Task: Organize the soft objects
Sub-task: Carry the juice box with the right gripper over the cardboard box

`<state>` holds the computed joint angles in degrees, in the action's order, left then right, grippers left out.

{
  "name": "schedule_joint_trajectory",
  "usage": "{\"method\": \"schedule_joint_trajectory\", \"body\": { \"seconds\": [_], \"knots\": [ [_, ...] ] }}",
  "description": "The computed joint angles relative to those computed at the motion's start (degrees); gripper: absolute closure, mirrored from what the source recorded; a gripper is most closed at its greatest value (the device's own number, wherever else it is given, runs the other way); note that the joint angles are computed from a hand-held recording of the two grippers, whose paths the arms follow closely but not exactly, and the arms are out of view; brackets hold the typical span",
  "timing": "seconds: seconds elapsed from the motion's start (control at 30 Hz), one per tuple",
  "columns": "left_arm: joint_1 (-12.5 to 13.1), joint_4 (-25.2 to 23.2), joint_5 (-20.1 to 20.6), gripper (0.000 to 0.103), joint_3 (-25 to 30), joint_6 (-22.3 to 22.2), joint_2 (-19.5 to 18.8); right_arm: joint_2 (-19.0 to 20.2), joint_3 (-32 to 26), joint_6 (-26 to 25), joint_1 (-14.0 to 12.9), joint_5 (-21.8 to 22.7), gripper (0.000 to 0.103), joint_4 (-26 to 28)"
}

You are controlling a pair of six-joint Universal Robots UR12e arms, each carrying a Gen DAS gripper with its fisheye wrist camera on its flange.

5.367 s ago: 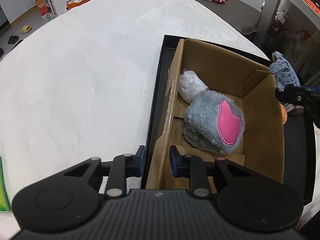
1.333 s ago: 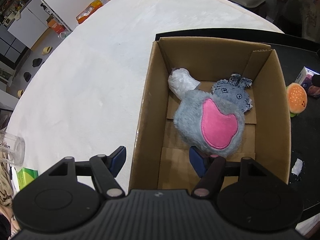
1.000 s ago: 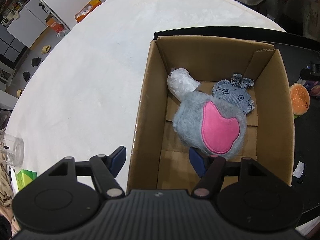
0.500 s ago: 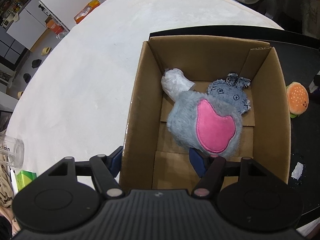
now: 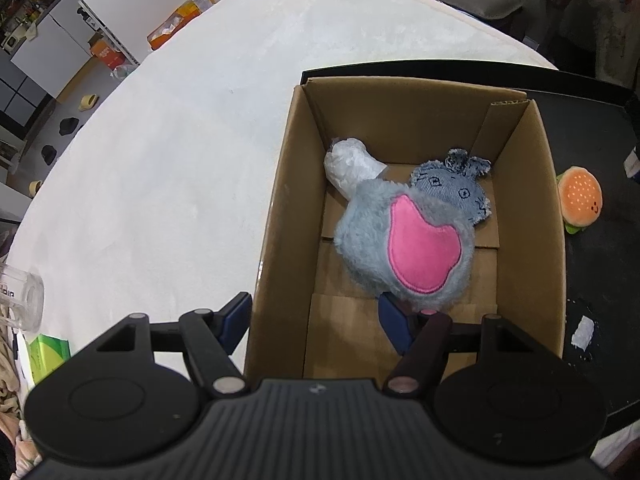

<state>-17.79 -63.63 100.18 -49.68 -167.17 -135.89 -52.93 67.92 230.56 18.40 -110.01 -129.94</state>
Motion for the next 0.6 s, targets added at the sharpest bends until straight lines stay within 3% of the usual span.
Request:
{"method": "schedule_joint_trajectory", "body": {
  "seconds": [0.6],
  "knots": [
    [2.13, 3.04, -6.11, 0.036, -4.58, -1.66, 2.82, 0.96, -4.71, -6.37, 2.45, 1.82, 0.032, -1.99]
  ]
}}
